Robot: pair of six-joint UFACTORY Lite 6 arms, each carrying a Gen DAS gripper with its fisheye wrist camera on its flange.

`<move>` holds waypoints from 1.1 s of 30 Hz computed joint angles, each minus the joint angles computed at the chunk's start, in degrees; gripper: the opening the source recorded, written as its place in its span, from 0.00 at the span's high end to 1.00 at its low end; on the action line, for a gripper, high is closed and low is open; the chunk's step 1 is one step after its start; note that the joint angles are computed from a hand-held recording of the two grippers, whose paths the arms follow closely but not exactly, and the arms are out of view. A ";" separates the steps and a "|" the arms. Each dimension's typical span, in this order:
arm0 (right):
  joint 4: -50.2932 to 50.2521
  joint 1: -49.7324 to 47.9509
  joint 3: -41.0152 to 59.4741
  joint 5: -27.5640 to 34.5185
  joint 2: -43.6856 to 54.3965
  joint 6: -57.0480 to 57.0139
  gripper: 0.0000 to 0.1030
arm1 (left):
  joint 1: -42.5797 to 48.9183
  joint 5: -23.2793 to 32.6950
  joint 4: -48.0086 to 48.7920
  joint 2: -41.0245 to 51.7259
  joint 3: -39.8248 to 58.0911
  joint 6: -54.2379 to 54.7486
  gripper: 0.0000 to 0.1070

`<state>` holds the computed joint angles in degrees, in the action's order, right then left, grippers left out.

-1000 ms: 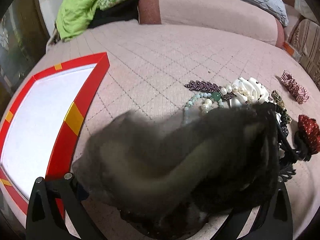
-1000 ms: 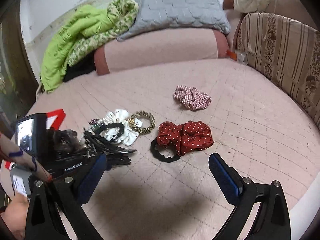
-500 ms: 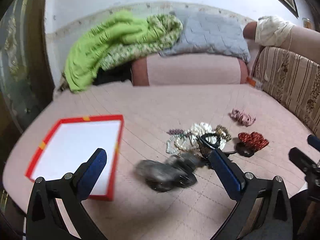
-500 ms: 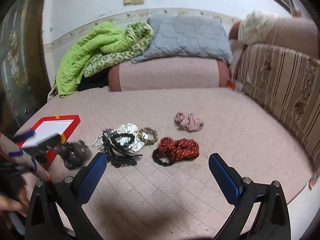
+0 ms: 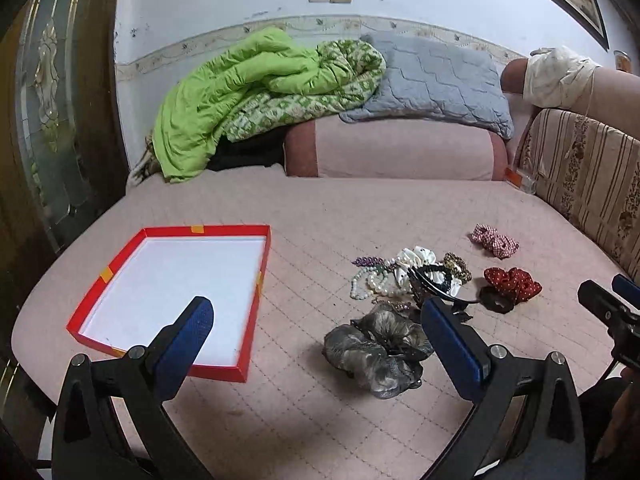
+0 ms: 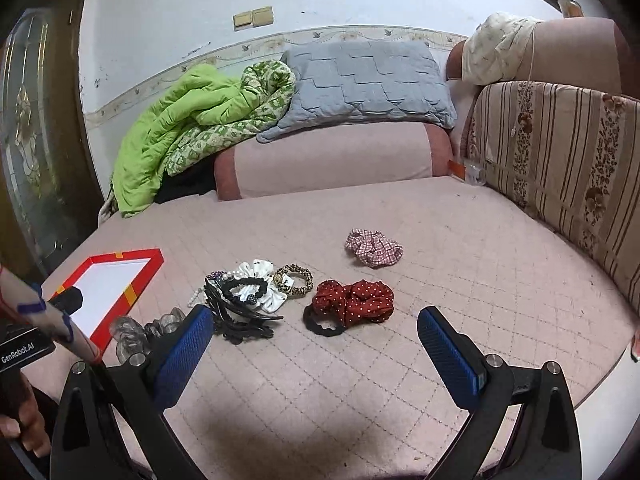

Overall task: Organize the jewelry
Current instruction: 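Grasp the grey sheer scrunchie with the left gripper while the right gripper grasps the red polka-dot scrunchie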

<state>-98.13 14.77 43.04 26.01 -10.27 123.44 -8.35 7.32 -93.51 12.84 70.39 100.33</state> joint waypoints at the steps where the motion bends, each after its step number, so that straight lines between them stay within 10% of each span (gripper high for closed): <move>1: 0.40 -0.08 0.34 -0.25 0.41 -0.84 0.00 | -0.15 0.09 1.74 0.43 0.37 -1.67 0.04; 33: 2.81 0.90 3.40 -0.53 4.01 -4.72 0.00 | -0.01 0.30 22.07 6.31 4.54 -23.02 0.04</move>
